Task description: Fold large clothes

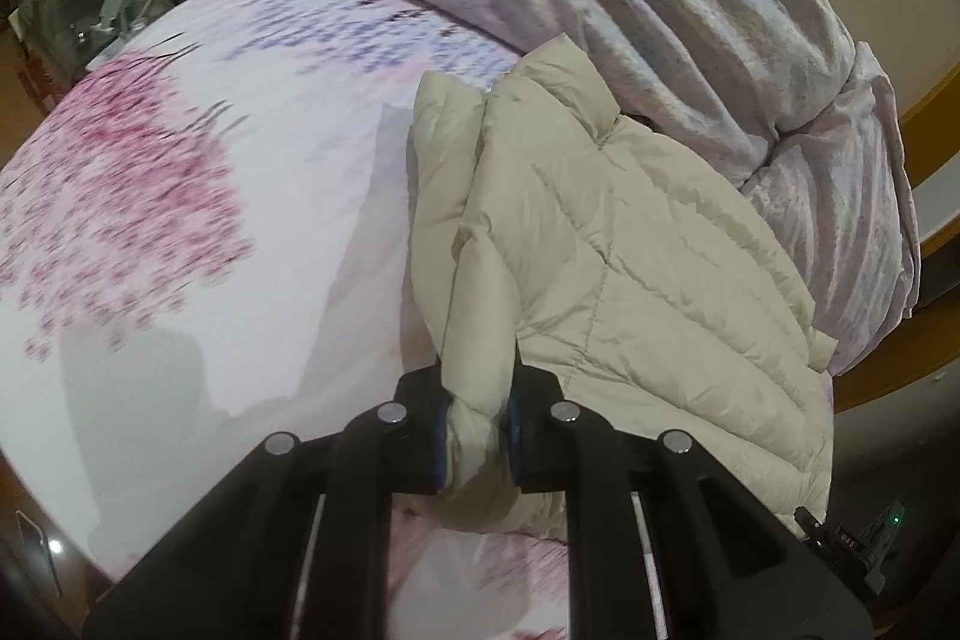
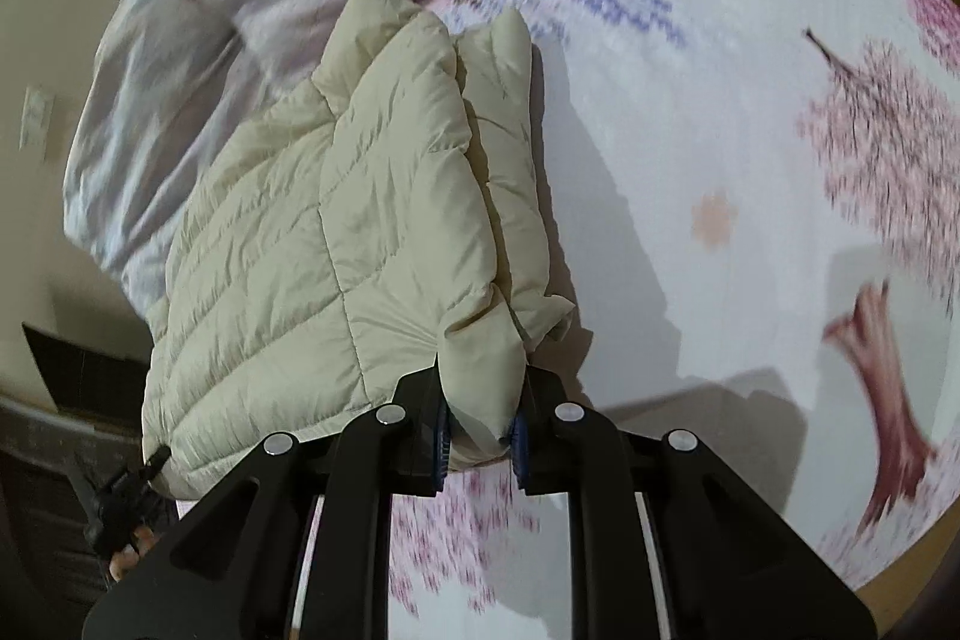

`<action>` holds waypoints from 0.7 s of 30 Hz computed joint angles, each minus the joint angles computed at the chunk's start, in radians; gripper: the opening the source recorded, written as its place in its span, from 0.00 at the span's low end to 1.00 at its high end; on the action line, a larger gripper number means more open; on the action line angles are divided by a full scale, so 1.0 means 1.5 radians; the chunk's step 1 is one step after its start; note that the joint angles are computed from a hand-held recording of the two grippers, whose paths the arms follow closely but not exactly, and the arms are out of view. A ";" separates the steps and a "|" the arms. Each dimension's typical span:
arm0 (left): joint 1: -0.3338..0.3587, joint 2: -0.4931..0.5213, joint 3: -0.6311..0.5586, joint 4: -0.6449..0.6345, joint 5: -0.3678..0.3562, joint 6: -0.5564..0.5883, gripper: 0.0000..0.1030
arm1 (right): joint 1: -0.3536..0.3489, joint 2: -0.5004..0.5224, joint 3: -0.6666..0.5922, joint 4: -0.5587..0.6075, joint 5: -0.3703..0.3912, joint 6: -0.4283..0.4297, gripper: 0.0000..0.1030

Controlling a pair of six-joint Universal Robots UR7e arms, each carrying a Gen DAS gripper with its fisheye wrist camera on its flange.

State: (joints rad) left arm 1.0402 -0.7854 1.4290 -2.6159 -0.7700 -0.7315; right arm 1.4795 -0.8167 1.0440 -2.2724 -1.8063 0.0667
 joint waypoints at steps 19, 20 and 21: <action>0.022 0.015 -0.080 0.173 0.045 -0.080 0.78 | 0.082 0.086 -0.131 -0.049 -0.164 -0.173 0.58; 0.022 0.018 -0.087 0.177 0.047 -0.079 0.79 | 0.086 0.097 -0.143 -0.040 -0.160 -0.183 0.58; 0.023 0.023 -0.096 0.182 0.048 -0.077 0.79 | 0.091 0.108 -0.153 -0.032 -0.154 -0.199 0.58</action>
